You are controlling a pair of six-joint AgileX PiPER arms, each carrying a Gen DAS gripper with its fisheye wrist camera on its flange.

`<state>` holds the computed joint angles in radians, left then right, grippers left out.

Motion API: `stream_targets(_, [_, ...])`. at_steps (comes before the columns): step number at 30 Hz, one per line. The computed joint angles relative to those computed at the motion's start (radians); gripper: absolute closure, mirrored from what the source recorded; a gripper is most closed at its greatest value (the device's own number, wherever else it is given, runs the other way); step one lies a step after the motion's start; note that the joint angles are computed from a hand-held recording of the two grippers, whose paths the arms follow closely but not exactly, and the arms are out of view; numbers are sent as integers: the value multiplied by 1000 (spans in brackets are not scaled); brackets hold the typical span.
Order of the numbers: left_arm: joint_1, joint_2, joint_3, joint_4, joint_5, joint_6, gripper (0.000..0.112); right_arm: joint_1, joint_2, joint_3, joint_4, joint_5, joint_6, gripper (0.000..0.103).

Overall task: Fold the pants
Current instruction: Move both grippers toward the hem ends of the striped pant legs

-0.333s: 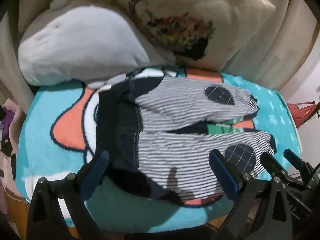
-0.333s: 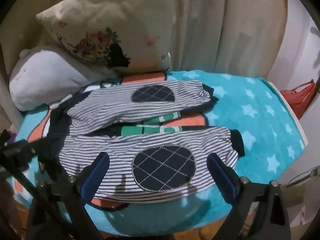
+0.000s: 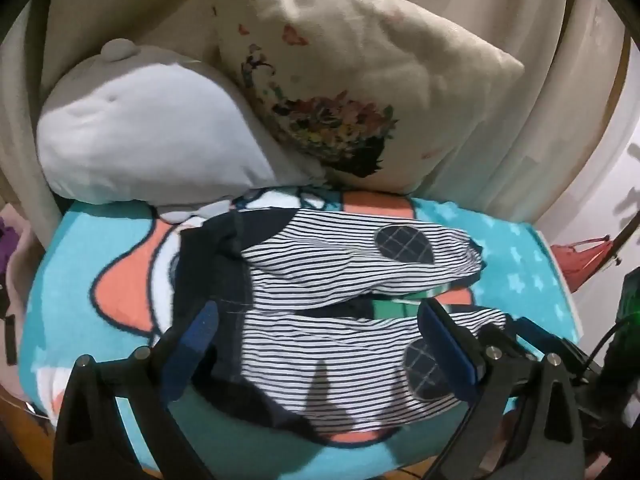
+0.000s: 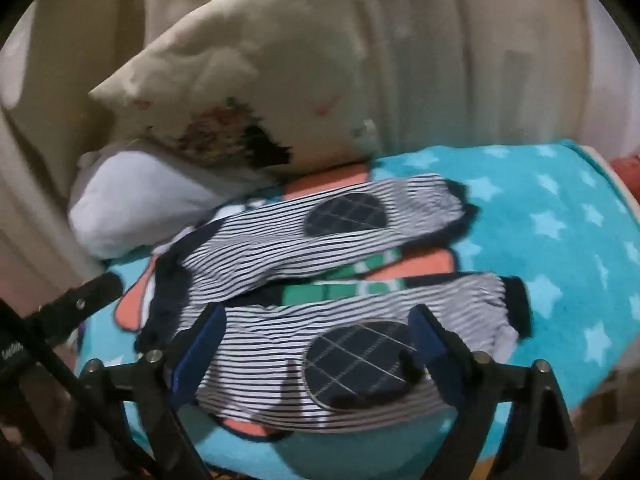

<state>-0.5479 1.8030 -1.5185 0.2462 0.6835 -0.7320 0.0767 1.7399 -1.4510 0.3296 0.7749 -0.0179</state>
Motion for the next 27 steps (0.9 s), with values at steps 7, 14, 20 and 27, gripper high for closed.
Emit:
stream_targets(7, [-119, 63, -73, 228, 135, -161, 13, 128, -74, 126, -188, -106, 199, 8])
stream_targets(14, [-132, 168, -222, 178, 231, -102, 13, 33, -63, 162, 49, -123, -36, 17])
stream_targets(20, [-167, 265, -378, 188, 340, -89, 13, -8, -17, 146, 93, -70, -106, 20])
stream_targets(27, [-167, 359, -540, 169, 442, -64, 13, -35, -6, 149, 75, -64, -137, 24])
